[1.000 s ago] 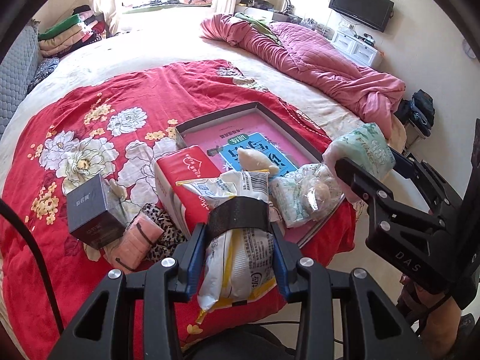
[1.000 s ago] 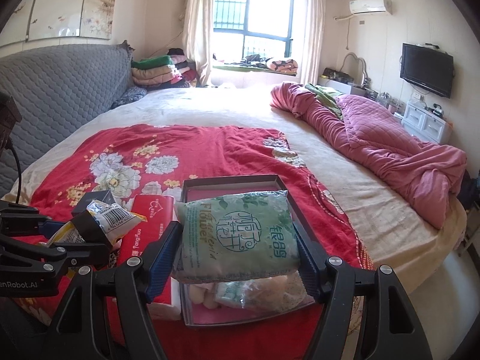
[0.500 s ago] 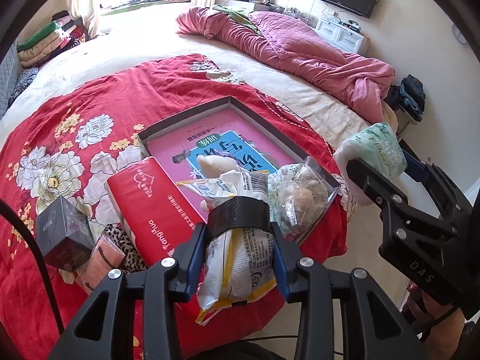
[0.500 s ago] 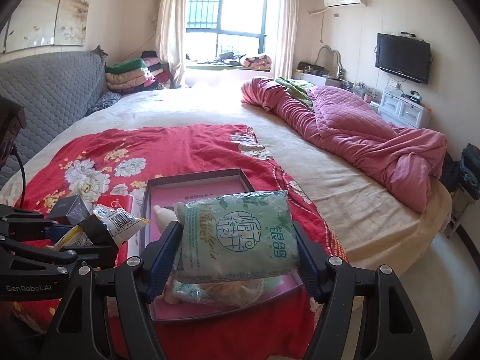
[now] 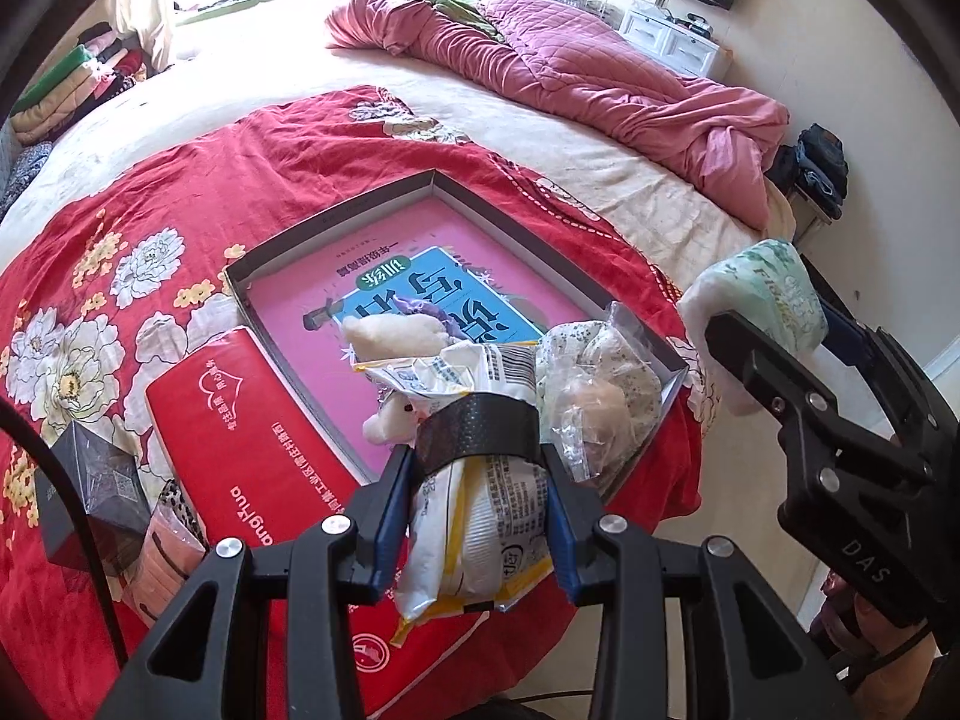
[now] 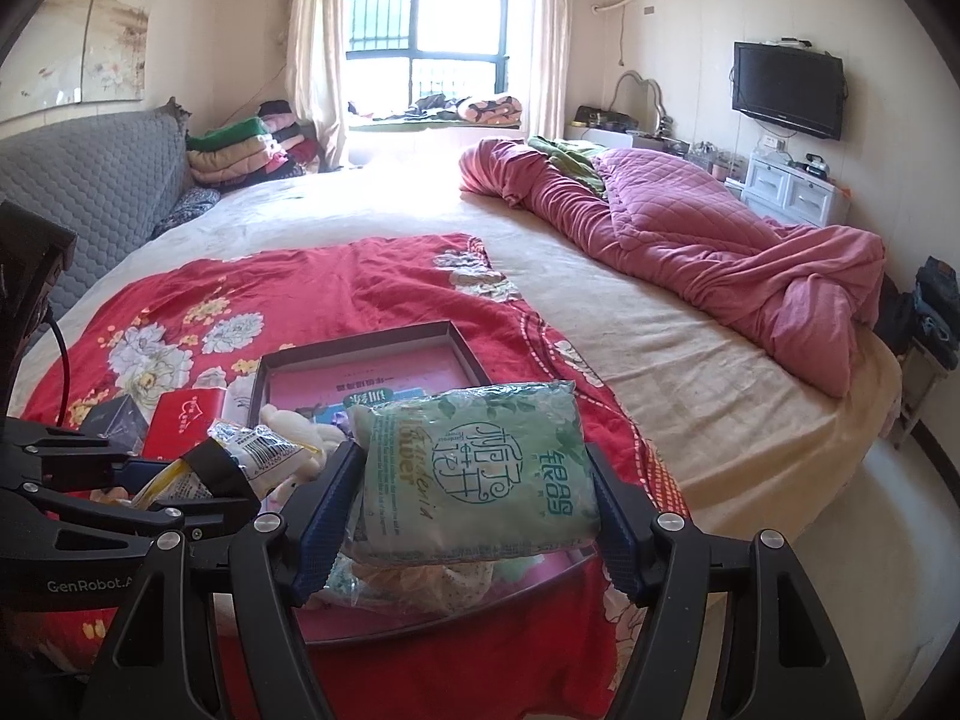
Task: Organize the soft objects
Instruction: 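Carry the snack packet and green tissue pack over the pink tray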
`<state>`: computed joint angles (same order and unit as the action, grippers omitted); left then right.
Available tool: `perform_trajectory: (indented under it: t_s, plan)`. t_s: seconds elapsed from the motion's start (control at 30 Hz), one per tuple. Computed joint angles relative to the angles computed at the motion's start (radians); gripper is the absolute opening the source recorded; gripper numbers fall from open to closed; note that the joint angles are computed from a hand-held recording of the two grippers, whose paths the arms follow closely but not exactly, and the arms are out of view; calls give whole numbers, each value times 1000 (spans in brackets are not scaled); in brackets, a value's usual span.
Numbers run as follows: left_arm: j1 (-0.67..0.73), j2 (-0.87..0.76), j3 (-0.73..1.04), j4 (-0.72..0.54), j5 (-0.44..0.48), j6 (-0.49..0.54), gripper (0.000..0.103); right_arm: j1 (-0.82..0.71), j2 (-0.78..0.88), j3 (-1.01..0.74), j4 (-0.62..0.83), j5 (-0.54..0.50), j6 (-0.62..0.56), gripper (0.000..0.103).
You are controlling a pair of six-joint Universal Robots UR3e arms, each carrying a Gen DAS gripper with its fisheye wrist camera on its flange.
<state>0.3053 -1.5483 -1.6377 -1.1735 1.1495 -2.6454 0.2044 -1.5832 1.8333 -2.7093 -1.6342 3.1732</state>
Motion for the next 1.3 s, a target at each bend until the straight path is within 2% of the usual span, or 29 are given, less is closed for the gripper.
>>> perform_trajectory:
  t_s: [0.33, 0.7, 1.07, 1.3]
  plan:
    - [-74, -107, 57, 45, 44, -29, 40, -61, 17, 24, -9, 11, 5, 73]
    - [-117, -202, 98, 59, 75, -61, 40, -142, 53, 52, 7, 79, 42, 73]
    - [-99, -216, 98, 56, 53, -57, 41, -70, 238, -107, 53, 72, -23, 73]
    - [-85, -216, 92, 53, 41, -54, 41, -57, 341, -235, 98, 108, -68, 73]
